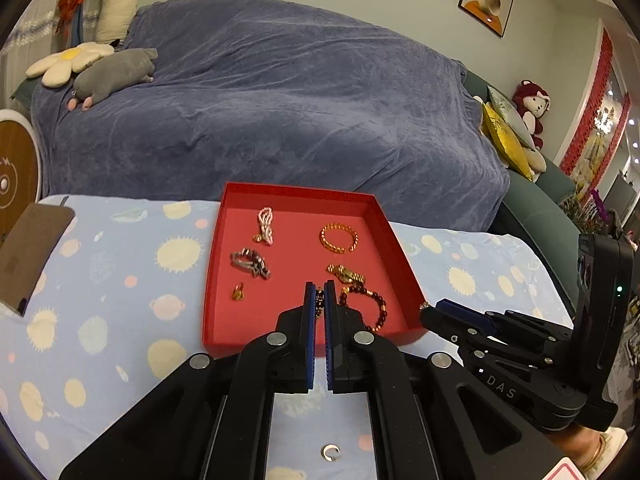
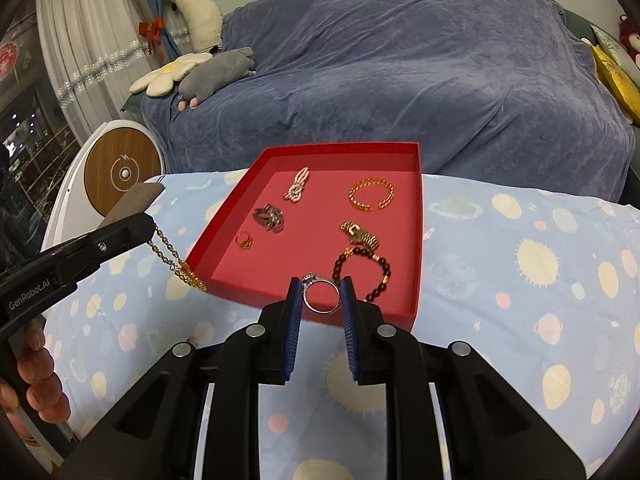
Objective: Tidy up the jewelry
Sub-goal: 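Carry the chain and ring into the red box and open both tools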
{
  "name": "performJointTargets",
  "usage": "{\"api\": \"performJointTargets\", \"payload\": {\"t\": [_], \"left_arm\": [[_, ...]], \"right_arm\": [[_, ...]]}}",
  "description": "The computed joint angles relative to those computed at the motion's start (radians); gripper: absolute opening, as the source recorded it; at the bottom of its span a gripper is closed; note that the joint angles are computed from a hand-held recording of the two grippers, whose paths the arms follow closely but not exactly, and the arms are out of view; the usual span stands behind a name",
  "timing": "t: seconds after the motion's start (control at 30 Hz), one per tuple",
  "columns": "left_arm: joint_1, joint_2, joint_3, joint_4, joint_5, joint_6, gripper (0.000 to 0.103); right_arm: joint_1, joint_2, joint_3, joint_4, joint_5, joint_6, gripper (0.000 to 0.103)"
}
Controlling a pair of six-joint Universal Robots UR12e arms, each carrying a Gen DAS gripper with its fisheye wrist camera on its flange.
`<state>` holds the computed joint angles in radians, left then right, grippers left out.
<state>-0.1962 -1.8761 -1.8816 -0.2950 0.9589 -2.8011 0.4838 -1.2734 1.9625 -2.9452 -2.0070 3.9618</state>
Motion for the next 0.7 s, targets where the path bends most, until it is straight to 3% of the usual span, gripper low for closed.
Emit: {"api": "performJointTargets", "payload": {"t": [0.33, 0.63, 0.7], "left_arm": [[-0.07, -0.135, 0.144, 0.032, 0.071, -0.057, 0.002], [-0.091, -0.2, 0.2, -0.016, 0.132, -0.061, 0.003], [-0.09, -0.201, 0.196, -0.007, 0.138, -0.071, 0.007]], "right_arm": [[-0.098, 0.06, -0.036, -0.007, 0.066, -0.026, 0.019], [-0.134, 0.108, -0.058, 0.006, 0.091, -0.036, 0.02], [-0.134, 0.108, -0.058, 0.009, 0.074, -0.032, 0.023]]}}
